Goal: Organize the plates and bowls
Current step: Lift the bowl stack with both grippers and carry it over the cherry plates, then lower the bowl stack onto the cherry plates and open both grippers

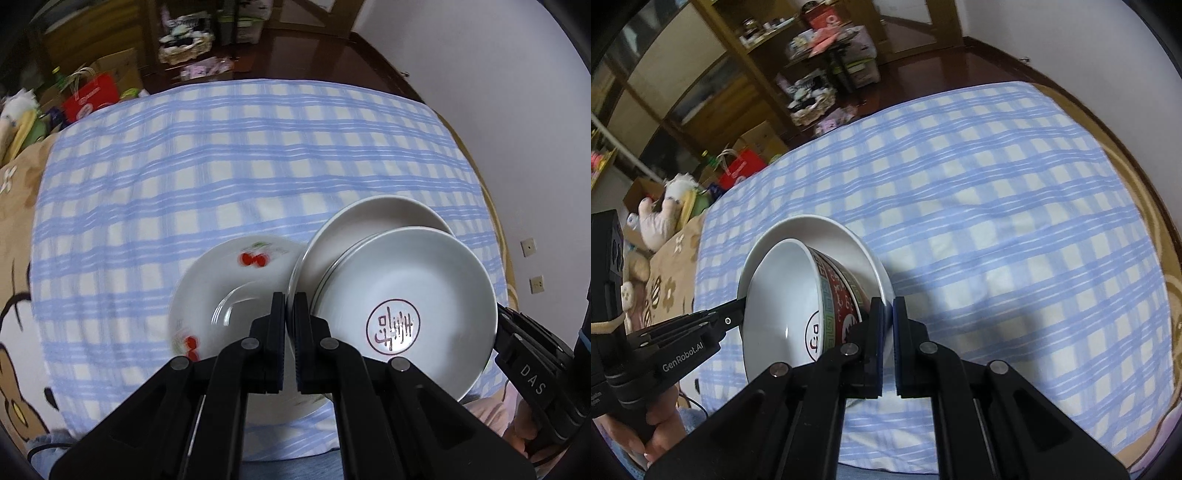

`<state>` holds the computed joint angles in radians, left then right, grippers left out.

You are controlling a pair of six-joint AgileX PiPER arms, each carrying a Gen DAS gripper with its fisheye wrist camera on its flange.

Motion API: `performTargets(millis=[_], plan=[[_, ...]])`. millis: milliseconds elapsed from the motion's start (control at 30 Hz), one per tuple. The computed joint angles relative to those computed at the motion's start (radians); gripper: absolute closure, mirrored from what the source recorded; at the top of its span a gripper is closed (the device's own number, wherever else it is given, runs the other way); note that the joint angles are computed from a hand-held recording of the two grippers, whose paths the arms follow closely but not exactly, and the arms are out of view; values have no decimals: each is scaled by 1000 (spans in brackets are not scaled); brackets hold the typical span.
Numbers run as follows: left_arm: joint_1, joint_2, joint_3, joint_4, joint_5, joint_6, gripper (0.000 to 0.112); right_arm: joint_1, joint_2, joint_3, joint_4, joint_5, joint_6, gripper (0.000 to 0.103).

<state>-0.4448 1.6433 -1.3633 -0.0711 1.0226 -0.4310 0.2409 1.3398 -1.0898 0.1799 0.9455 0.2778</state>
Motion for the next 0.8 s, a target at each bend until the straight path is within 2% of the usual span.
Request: performTargets(millis=[200,400,600,800], plan=[[78,-71,138,-17,-38,37,110,110,34,31,-2,-57,57,97],[125,-38,222,-67,-105,97,110,148,93,62,-1,-106,88,96],[154,8,219,-126,-135,172,109,138,107,102,5,-168,98,97],[134,15,207,-90,-156,165,108,99,107,139,77,-218,17,97]])
